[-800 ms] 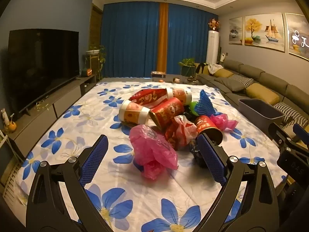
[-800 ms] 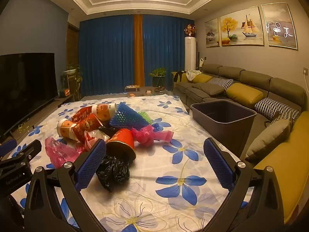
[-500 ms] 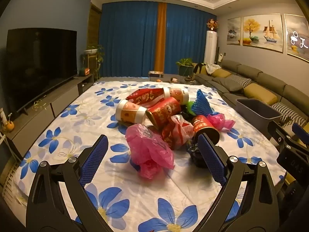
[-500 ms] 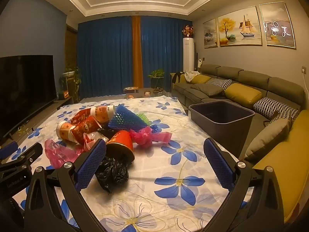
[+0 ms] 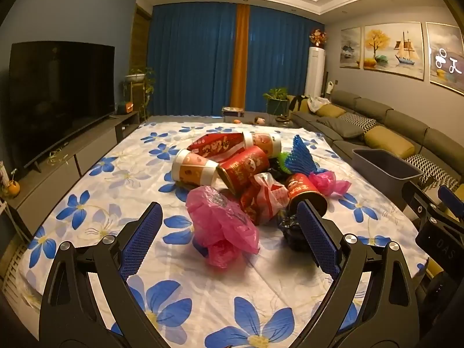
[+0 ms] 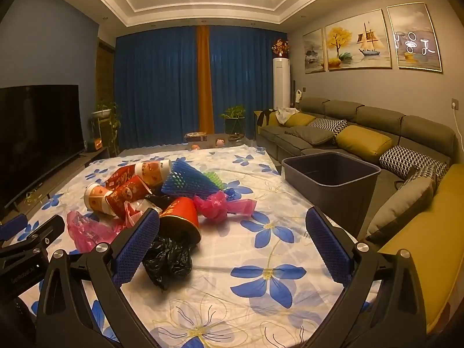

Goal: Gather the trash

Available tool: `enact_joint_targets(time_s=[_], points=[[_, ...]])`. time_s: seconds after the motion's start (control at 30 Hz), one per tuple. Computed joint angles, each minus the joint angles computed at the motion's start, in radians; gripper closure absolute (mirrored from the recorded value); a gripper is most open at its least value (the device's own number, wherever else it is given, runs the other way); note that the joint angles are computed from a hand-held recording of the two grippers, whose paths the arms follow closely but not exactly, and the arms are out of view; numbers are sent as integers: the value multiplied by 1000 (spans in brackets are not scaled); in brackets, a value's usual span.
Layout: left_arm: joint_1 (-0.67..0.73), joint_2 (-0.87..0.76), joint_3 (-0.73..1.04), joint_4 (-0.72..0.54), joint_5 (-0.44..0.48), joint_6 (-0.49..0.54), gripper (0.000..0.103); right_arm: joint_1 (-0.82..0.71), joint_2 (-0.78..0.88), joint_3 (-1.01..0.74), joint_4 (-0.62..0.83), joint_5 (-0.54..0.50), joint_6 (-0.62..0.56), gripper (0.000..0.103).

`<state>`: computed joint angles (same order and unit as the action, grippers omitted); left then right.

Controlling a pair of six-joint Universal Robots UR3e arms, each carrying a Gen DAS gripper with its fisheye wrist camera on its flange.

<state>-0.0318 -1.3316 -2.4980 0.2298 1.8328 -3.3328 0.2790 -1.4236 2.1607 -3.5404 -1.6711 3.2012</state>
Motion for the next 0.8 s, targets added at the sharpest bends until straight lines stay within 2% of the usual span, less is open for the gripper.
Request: enact_joint_targets(time_s=[0.1,0.13,0.3,0.53,0.63,0.8], points=[[-23,-20,15,3,19,-11,11,0,0,2,-2,0,0,5],[9,5,-12,11,-13,6,11,0,0,2,-3,0,1,5],[8,7,-11,8,-14,4,11,3,4,1,-9,-4,3,5],[-47,-29,19,12,38,-23,11,-2,0,9,-16,-1,5,5],[8,8,-9,6,-16,3,11,-2,1,8,-18,-2,5,5],[3,4,-5,7,-11,0,11,-5,1,10,-21,1,6,5]])
